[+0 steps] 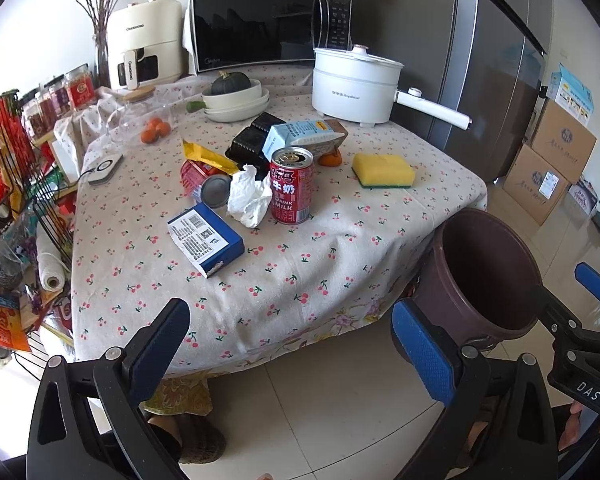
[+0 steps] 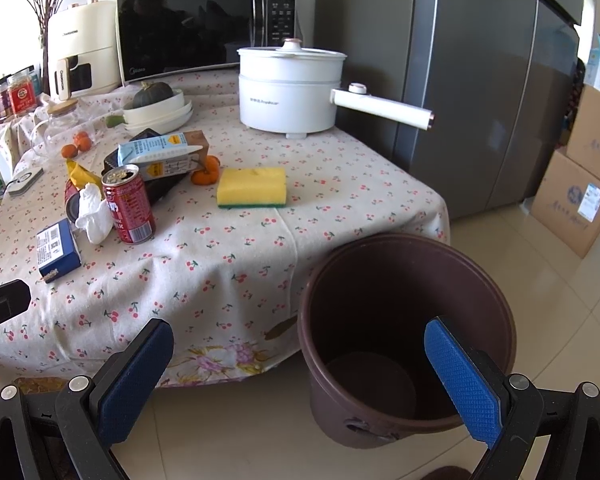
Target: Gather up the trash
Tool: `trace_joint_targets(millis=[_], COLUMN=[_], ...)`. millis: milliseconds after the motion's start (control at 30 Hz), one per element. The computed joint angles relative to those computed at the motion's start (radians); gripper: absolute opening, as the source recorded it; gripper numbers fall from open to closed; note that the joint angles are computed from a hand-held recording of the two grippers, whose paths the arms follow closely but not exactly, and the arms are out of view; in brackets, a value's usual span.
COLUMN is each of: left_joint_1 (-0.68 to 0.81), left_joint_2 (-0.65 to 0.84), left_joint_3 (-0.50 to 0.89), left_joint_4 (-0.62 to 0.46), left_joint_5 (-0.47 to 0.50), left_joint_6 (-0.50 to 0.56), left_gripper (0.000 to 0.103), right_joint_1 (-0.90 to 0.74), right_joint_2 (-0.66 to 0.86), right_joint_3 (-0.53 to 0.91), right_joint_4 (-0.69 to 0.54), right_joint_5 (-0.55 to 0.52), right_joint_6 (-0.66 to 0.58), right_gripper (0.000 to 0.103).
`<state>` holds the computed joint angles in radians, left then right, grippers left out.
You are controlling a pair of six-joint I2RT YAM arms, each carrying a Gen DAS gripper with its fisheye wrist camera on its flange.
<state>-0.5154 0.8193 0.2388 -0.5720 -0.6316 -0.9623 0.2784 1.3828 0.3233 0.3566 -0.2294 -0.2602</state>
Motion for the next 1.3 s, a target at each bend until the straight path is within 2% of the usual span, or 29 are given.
trace_joint_targets(millis=[900, 1300], left_joint_1=[-0.022, -0.007], left_joint_2=[0.007, 0.002], left_joint_3=[0.008, -0.021], left_joint_4=[-0.026, -0.005], left_joint_5=[-0.016, -0.002], left_joint_6=[-0.023, -0.03], left_gripper=[0.102, 0.102], right_joint_1=[-0.002, -0.003], right_joint_2=[0.005, -0.009], right_joint_3=[0.0, -0.008], right_joint_4=[0.002, 0.006], right_joint_5=[0.001, 0.011], right_joint_6=[-0.002, -0.005], right_gripper=[0.103, 0.103])
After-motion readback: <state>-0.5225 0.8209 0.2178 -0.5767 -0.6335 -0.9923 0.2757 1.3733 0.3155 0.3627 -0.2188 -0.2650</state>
